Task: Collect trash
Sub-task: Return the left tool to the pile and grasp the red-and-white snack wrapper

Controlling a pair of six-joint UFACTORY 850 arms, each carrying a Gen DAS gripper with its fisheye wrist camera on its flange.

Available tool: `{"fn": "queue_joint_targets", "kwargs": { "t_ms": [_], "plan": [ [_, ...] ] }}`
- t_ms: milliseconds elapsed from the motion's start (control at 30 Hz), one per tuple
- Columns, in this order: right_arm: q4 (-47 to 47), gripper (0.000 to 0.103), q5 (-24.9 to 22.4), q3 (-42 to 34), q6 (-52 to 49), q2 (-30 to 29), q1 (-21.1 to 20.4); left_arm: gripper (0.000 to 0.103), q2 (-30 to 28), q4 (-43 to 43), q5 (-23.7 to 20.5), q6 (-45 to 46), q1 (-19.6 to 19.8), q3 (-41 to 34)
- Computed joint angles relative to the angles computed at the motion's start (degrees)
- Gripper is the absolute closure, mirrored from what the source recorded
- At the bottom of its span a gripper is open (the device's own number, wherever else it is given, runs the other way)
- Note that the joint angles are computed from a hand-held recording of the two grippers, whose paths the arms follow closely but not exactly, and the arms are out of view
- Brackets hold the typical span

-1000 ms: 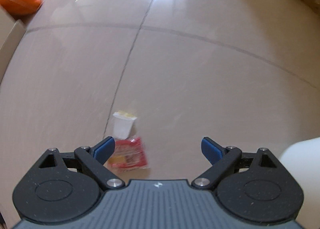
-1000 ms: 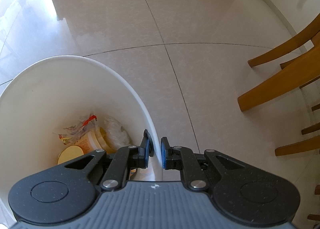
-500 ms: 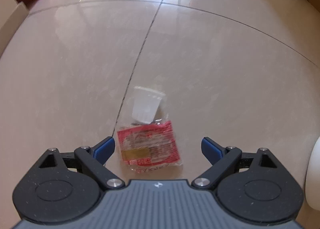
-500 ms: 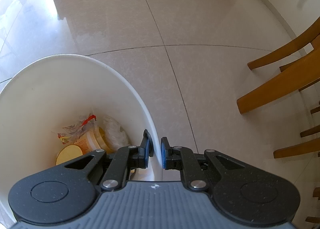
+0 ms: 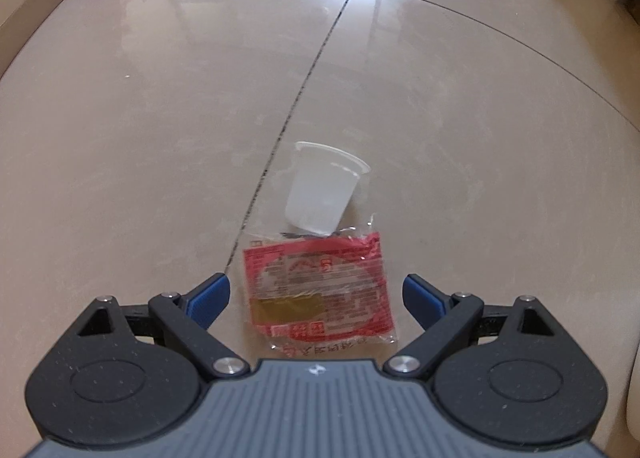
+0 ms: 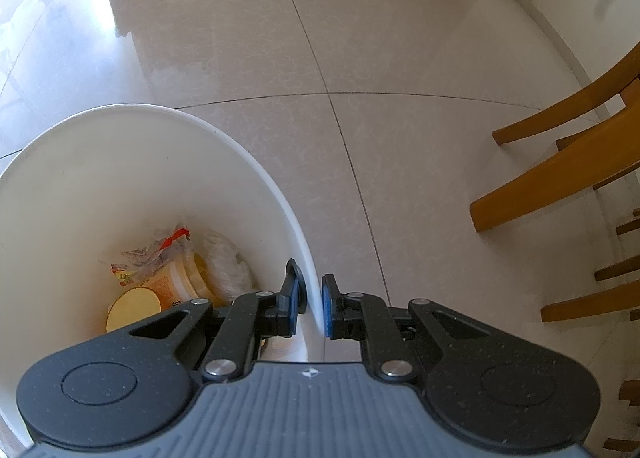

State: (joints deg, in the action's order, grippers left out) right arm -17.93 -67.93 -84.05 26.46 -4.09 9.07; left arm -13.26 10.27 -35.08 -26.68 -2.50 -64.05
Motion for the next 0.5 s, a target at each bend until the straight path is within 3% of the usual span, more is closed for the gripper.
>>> {"fn": "queue_joint_targets", "kwargs": {
  "t_ms": [167,500],
  "plan": [
    [-0.8,0.088,-0.2,-0.1,0.4,-0.2,0.5,0.011,-0.4,1.8,-0.8,-3.4,-0.5,0.1],
    [-1.0,0.088,-0.2,-0.1,0.4,-0.2,0.6,0.029,-0.6,3.4,0.0,-4.7,-1.2,0.4]
  ]
}}
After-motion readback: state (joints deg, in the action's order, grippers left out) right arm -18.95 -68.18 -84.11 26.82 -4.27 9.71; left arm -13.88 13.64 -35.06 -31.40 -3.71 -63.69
